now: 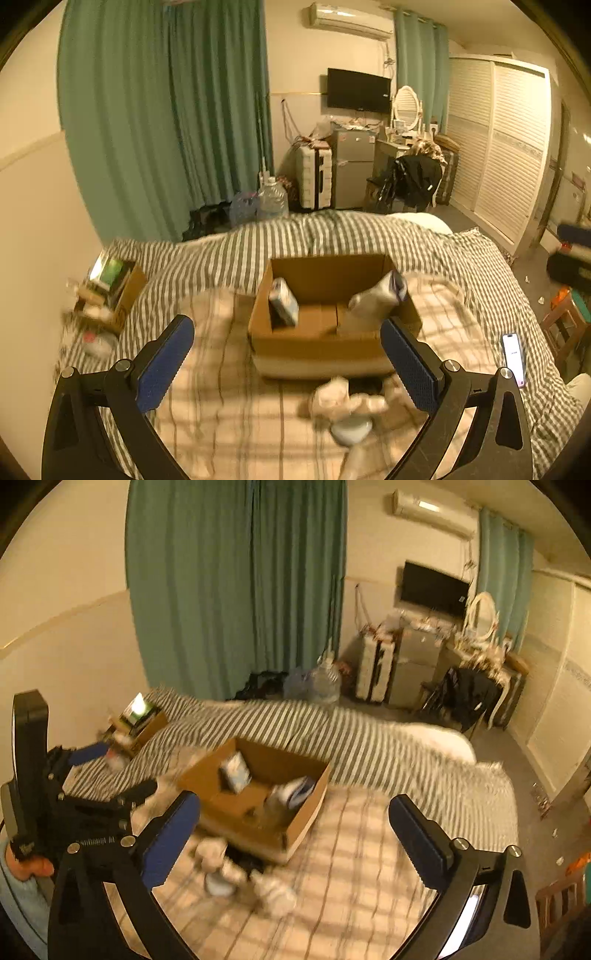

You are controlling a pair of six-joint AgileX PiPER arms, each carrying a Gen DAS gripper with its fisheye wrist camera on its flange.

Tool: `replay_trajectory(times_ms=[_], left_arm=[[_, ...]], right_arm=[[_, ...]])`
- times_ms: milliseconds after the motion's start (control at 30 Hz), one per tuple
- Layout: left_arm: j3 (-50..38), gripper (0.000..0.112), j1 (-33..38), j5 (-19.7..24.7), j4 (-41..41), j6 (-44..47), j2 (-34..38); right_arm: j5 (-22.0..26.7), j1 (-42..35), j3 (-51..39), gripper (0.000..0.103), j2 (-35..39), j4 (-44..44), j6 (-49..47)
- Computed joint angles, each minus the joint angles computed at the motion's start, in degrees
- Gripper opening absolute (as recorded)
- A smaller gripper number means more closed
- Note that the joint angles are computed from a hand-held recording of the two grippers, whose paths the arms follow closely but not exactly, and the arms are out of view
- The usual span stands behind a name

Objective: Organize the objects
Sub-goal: 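Grasp the white plush toy with the right gripper while the left gripper grasps the white bottle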

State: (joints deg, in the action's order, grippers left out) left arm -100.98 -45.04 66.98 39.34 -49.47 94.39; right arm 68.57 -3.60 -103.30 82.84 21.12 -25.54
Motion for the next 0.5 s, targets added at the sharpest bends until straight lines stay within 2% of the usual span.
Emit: replay_trajectory(times_ms=[133, 267, 433, 500], left_arm=[[11.49, 0.103, -4.09, -1.28, 3.89, -9.59, -3.68], [20.30, 0.103, -7.23, -2.68, 5.08, -17.32, -4.49], [27.40, 0.103, -10.59, -4.23, 4.97, -24.05, -2.94], [28.65, 0.101, -11.57, -4.97, 3.61, -23.33, -1.38]], right_arm=[[-2.71, -1.13, 12.23, 0.102, -4.14, 1.51, -4.10], [-9.67, 1.25, 24.90, 0.102, -6.68, -1.40, -7.44], [-15.32, 2.26, 34.21, 0.101, -5.67, -1.75, -10.18], [-17.75, 3.08, 36.17, 0.100, -4.81, -2.71, -10.74]])
